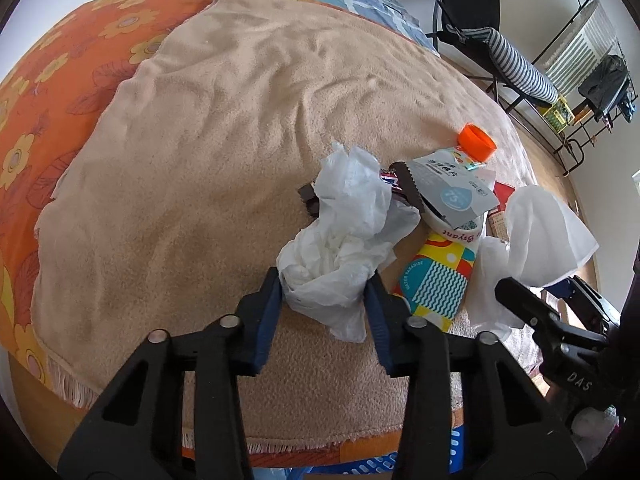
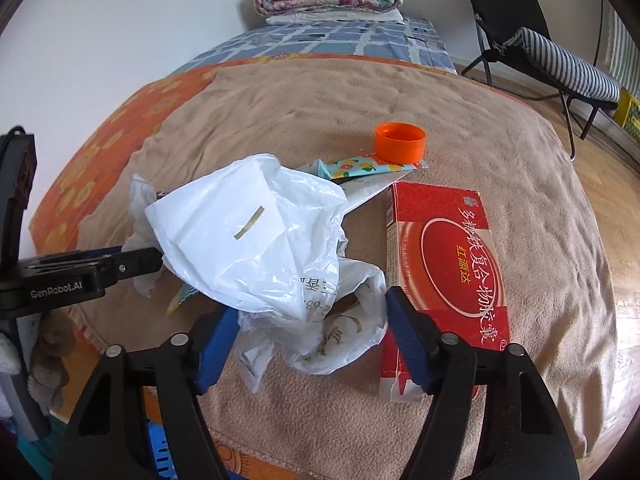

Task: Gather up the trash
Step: 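Close the left tool on the tissue while the right tool grasps the white bag, then carry the tissue with the left tool and the bag with the right tool over the blue basket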

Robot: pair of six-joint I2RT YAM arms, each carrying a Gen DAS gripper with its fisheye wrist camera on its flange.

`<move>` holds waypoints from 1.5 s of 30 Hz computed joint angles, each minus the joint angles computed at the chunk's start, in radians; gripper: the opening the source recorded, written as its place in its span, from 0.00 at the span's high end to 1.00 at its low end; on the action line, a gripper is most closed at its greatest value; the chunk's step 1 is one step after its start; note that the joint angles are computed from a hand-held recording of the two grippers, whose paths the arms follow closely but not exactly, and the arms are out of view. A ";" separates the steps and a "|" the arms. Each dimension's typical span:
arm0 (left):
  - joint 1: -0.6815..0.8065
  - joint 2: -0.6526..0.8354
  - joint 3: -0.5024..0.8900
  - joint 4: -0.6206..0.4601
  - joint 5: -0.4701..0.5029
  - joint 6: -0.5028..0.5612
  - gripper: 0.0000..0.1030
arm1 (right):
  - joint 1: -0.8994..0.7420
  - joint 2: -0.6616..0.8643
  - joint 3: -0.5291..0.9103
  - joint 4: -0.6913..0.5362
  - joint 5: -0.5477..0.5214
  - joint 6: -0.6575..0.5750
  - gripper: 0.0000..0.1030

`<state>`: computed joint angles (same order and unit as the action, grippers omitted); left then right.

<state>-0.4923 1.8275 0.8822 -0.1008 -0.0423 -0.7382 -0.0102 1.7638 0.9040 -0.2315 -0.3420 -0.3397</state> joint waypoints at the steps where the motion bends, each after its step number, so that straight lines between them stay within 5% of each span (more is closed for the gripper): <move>1: 0.001 -0.006 -0.006 0.003 0.001 -0.001 0.64 | -0.003 -0.001 0.001 -0.003 -0.005 0.000 0.37; 17: -0.002 -0.202 -0.138 -0.001 -0.039 -0.003 0.64 | -0.072 -0.085 -0.022 -0.061 -0.120 -0.020 0.46; 28: -0.178 -0.312 -0.175 -0.060 -0.088 -0.024 0.64 | -0.171 -0.226 -0.095 -0.185 -0.193 -0.134 0.46; 45: -0.468 -0.220 -0.154 -0.055 -0.130 -0.100 0.64 | -0.278 -0.363 -0.237 -0.314 -0.208 -0.323 0.45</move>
